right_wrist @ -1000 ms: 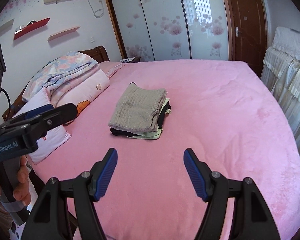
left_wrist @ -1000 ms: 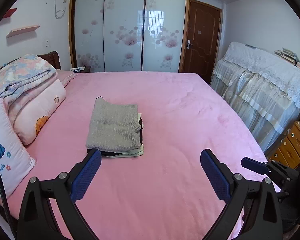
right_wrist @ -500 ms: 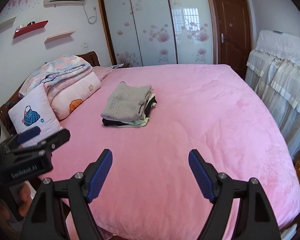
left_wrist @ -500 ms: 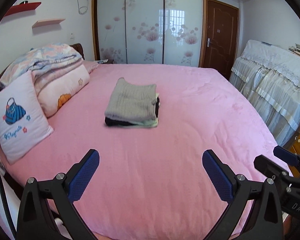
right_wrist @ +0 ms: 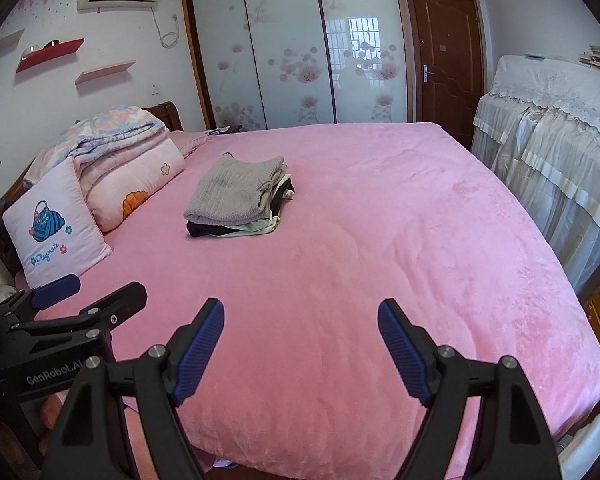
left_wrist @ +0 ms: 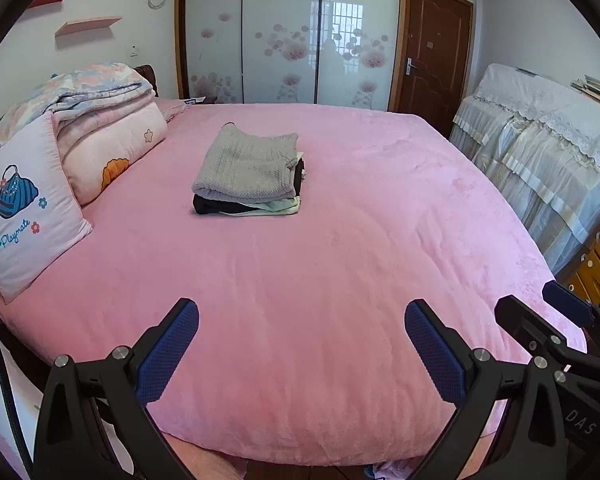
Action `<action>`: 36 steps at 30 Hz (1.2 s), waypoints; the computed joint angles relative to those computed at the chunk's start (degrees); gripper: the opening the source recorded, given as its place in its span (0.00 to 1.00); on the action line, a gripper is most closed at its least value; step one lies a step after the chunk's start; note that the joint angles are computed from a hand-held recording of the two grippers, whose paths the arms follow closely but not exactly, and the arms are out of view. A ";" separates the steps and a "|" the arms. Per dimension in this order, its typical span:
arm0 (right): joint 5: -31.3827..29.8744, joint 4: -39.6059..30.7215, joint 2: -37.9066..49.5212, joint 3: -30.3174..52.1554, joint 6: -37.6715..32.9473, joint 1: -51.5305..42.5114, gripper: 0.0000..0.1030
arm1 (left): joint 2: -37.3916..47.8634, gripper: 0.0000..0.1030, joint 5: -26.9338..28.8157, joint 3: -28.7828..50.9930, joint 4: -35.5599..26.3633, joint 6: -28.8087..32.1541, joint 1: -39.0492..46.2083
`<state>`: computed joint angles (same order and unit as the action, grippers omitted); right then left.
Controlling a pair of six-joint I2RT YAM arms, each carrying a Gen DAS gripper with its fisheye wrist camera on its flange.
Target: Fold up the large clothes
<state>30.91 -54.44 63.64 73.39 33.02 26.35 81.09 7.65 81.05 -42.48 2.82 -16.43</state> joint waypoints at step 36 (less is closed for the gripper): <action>-0.83 1.01 -1.03 -3.11 0.78 -0.96 0.84 | 1.00 0.99 -0.47 -0.33 -0.69 0.22 0.69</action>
